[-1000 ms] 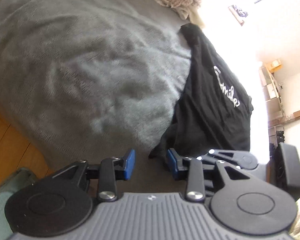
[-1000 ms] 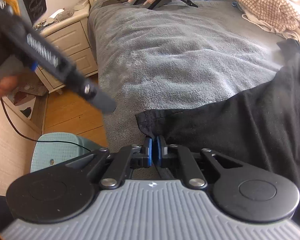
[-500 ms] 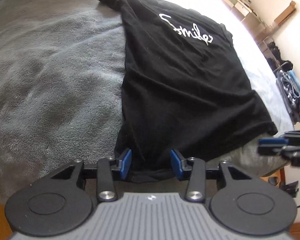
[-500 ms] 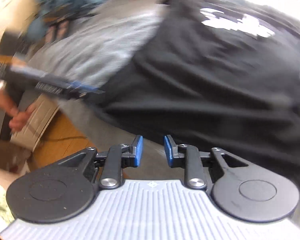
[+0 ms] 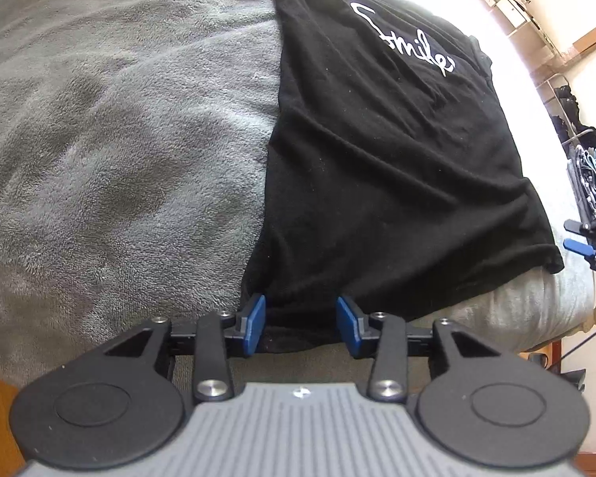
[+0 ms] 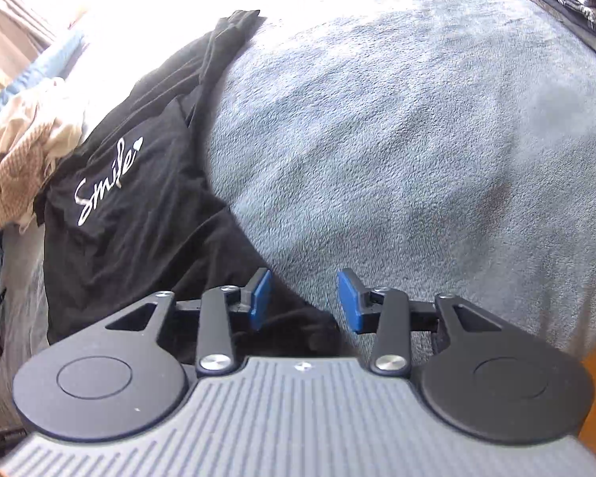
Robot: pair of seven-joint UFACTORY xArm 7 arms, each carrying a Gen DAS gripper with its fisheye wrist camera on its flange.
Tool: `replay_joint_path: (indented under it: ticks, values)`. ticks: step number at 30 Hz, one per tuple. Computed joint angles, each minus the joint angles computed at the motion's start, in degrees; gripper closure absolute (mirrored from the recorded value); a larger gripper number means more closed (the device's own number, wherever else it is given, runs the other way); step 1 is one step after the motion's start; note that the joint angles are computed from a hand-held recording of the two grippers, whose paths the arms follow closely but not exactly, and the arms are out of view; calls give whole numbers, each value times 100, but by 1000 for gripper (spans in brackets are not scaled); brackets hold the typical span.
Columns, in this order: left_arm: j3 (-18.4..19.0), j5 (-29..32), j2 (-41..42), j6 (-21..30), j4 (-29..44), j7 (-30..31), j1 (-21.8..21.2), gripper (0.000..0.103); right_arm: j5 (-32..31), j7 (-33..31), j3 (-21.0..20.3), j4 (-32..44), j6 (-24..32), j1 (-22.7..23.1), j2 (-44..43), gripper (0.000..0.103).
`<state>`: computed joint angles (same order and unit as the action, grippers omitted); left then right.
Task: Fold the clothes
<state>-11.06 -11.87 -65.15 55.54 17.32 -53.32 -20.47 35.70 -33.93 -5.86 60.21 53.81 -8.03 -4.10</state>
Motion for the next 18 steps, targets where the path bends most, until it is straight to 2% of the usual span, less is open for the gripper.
replay_joint_path:
  ticks: [4, 7, 8, 9, 10, 11, 12, 14, 18]
  values:
    - [-92, -107, 18, -124, -80, -240, -15, 53, -157, 100, 85, 431, 536, -10, 465, 58]
    - [-113, -170, 96, -24, -29, -406, -101, 59, -650, 114, 199, 494, 865, 22, 518, 58]
    - [-111, -194, 139, 36, 4, -439, -140, 75, -823, 124, 225, 433, 898, 42, 464, 59]
    - [-110, -221, 183, 96, 37, -469, -177, 99, -983, 138, 245, 357, 928, 64, 386, 69]
    - [-110, -250, 227, 155, 70, -498, -212, 101, -1052, 168, 243, 319, 1021, 72, 309, 77]
    - [-124, -318, 164, 172, 55, -617, -222, 103, -1013, 217, 215, 364, 1212, 63, 288, 90]
    - [-122, -433, -61, 106, -25, -819, -208, 103, -973, 267, 190, 411, 1402, 51, 269, 96]
    - [-88, -471, -618, -85, -137, -1148, -41, 103, -591, 364, 106, 653, 1874, -13, 344, 97]
    - [152, -97, -1375, -648, -57, -1468, 783, 103, 965, 252, 29, 1488, 2440, -220, 630, 98]
